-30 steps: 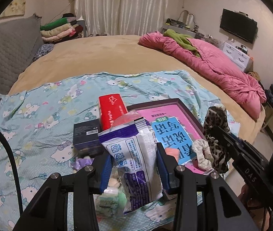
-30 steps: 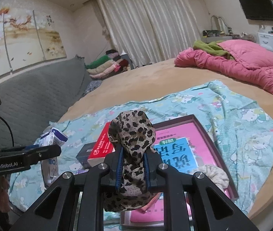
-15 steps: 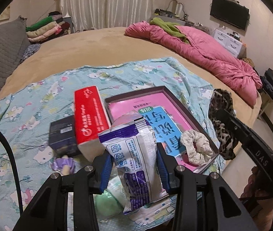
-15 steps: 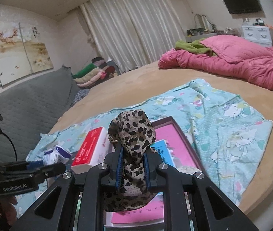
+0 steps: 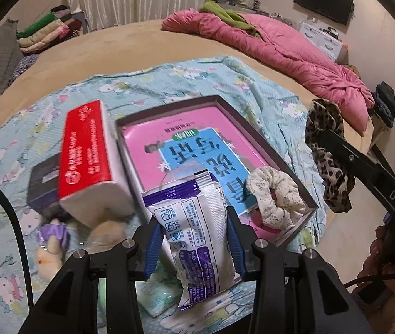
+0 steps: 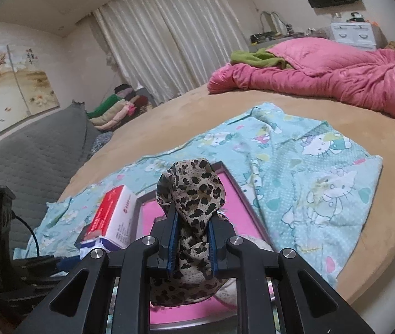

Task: Organize soft objects
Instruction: 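Lift and carry the leopard scrunchie and wipes pack toward the pink tray, then lower the leopard scrunchie beside the cream scrunchie while the left holds wipes over tray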

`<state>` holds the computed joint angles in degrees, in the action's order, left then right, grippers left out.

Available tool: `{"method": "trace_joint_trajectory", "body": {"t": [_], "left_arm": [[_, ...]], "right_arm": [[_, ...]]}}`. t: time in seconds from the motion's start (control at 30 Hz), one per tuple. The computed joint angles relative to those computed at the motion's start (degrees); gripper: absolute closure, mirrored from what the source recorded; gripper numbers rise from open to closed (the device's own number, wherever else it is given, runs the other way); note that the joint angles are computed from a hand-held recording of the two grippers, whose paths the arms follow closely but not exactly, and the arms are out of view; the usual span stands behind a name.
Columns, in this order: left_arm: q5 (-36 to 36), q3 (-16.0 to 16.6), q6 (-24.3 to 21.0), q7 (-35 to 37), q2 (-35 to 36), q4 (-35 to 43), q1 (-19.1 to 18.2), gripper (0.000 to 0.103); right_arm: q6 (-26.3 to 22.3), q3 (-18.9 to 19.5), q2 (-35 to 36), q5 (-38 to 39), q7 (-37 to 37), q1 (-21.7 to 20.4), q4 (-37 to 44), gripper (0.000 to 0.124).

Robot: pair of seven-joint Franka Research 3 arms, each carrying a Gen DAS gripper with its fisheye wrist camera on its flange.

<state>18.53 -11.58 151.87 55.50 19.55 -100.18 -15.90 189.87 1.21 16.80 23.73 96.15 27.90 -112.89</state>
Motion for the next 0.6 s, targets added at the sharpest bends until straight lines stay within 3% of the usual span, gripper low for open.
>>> {"method": "trace_joint_trajectory", "body": {"t": [0.17,0.37,0.6], "left_arm": [[-1.63,-0.90,-0.43,1.98,2.52,2.19,-0.03,0.060],[-3.72,-1.57,-1.16,4.51,5.37,4.72,-0.32,0.060],[-4.62,-1.50,-2.06,5.75,7.23,6.06,-0.86,0.060]], "right_arm": [[-2.61,-6.44,0.29,-0.04,2.21,5.42,0.20,0.105],[-4.78,-7.27,1.01,-3.02,5.15,5.35,0.69,0.105],[-6.33,-3.26,1.93,-5.70,5.78,1.39,1.68,0.105]]}}
